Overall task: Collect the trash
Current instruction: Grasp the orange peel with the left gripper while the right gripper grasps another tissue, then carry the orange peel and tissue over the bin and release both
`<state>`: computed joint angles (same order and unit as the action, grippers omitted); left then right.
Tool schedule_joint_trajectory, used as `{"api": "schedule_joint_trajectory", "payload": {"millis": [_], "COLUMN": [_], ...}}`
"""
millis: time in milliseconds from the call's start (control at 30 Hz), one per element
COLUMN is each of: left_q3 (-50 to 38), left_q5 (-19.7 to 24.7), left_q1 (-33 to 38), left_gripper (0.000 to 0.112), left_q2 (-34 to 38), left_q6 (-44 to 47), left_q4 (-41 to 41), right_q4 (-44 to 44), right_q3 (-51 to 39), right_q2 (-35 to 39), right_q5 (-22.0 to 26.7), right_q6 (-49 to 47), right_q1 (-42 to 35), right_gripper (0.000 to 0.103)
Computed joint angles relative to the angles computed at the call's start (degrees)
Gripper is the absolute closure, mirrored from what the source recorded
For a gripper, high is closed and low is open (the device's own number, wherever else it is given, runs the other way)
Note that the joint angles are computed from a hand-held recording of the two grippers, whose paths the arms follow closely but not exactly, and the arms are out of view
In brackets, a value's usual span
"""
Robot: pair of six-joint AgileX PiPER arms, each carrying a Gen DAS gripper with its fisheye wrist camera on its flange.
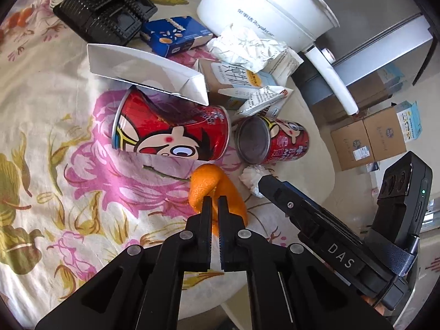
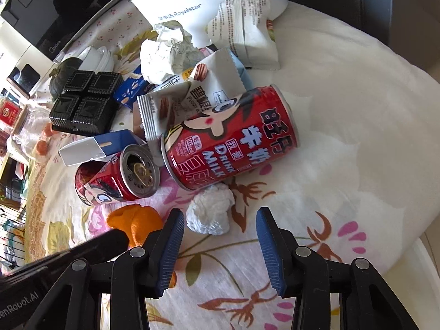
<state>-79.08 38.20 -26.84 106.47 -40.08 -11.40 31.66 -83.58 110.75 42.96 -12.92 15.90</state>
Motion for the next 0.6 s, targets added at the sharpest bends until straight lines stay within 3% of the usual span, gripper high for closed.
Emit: {"api": "schedule_joint_trajectory", "payload": {"millis": [100, 167, 267, 300, 333, 600], "left_q3": [0.55, 0.47, 0.09, -0.14, -0.41, -5.34], "left_q5": [-1.16, -1.47, -1.51, -1.28, -0.89, 2.8], "left_q1": [-0.02, 0.18, 0.72, 0.87, 0.91, -2.63], "left_gripper": [0.1, 0.082, 0.069, 0.068, 0.067, 0.062], "left_q2": [-0.35, -0.24, 0.45, 0.74, 0.95, 4.51], "left_q6": [0.85, 2.49, 3.0, 3.15, 2.56, -3.42], "left_q4": [-0.15, -1.49, -2.35, -2.54, -1.91, 9.1], "right_q4": [-1.38, -2.56, -2.25, -2.15, -1.78, -1.12], "right_q3": [-1.36, -2.29, -2.32, -2.16, -2.48, -1.18], "right_q2": [1.34, 2.29, 3.11, 3.04, 3.26, 1.79], "right_q5": [-0.46, -0.72, -1.99, -2.25, -1.64, -0.63], "right_q6": [1.07, 1.97, 1.81, 1.54, 0.99, 1.97], "right_q1": [1.1, 1.92, 2.57, 2.51, 2.33, 0.72], "right_gripper": [0.053, 0.053, 0.057, 0.063, 0.077, 0.08]}}
